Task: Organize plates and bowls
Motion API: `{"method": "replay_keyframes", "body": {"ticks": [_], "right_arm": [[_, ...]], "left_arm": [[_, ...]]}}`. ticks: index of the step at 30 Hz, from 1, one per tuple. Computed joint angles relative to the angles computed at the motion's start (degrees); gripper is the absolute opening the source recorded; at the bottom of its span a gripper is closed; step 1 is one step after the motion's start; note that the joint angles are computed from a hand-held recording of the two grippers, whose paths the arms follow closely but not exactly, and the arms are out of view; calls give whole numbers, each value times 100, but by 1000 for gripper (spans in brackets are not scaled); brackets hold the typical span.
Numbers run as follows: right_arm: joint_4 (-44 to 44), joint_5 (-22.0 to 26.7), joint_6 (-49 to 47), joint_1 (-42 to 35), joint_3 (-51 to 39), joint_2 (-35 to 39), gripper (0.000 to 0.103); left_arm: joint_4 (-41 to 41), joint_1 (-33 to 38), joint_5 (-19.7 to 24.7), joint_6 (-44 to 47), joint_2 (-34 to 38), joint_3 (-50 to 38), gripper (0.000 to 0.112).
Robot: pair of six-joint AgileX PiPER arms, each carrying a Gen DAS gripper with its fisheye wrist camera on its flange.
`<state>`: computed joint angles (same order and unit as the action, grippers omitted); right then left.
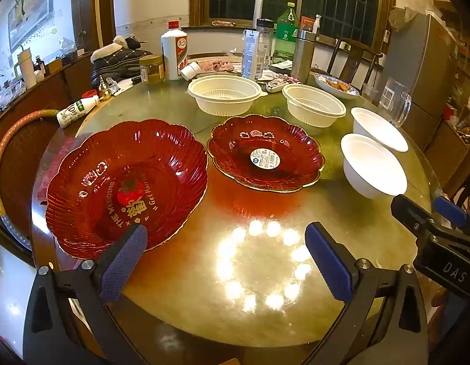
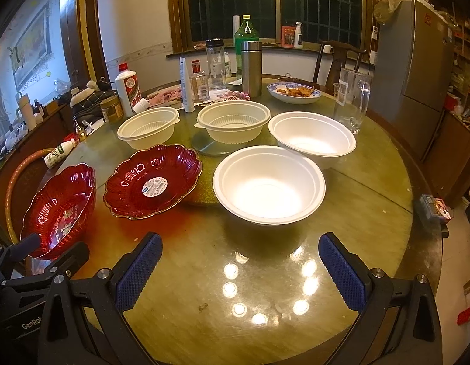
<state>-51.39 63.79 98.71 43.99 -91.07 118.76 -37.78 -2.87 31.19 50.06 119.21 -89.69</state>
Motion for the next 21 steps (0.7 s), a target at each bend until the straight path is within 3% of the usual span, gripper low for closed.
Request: {"method": "replay_keyframes", "body": {"ticks": [21], "right_arm": [[0,36,-31,39,17,-66,103]], "left_arm": [[-8,51,113,19,-35,-17,103]]}}
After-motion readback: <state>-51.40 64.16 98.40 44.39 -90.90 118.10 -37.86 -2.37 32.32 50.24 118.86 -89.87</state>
